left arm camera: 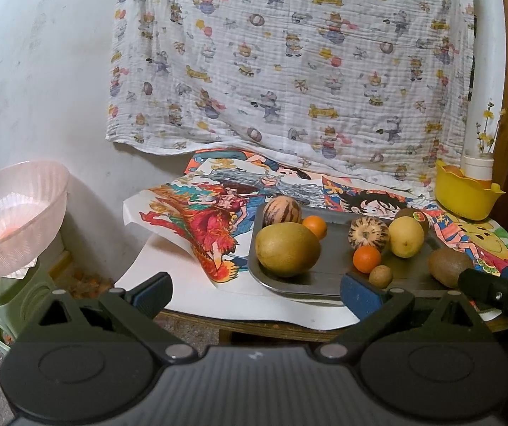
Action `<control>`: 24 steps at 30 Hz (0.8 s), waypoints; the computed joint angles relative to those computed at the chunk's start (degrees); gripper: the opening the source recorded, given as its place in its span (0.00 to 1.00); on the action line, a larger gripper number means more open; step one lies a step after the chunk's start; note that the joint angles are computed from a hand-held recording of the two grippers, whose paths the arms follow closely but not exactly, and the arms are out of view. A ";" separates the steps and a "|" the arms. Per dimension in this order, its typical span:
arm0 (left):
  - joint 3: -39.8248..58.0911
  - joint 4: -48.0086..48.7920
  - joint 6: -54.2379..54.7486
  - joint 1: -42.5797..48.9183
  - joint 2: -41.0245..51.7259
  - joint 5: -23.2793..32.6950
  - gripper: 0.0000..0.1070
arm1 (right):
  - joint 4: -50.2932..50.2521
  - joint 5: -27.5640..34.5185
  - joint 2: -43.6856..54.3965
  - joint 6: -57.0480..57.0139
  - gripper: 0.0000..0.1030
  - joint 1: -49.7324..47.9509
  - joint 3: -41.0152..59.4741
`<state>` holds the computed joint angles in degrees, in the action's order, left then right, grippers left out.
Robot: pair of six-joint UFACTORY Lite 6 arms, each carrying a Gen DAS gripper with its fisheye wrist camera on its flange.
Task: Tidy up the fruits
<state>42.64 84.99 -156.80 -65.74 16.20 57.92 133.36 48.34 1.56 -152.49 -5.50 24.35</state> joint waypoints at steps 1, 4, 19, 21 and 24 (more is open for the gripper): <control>0.00 0.00 0.00 0.00 0.00 0.00 0.96 | 0.01 0.04 -0.06 -0.06 0.99 0.03 -0.06; -0.05 0.06 -0.01 0.01 -0.03 -0.01 0.96 | -0.01 0.03 -0.18 -0.08 0.99 0.07 -0.11; 0.01 -0.05 0.04 -0.07 -0.02 0.02 0.96 | 0.03 -0.16 -0.63 -0.01 0.99 0.38 -0.41; -0.02 -0.14 0.13 -0.09 -0.06 0.00 0.96 | 0.21 -0.14 -1.07 -0.18 0.99 0.68 -0.83; -0.02 -0.19 0.14 -0.15 -0.07 0.03 0.96 | 0.50 -0.02 -1.26 -0.42 0.99 1.06 -1.12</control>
<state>42.63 84.80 -156.65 -65.90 16.13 57.95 133.86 48.32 0.30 -152.91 -4.44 23.22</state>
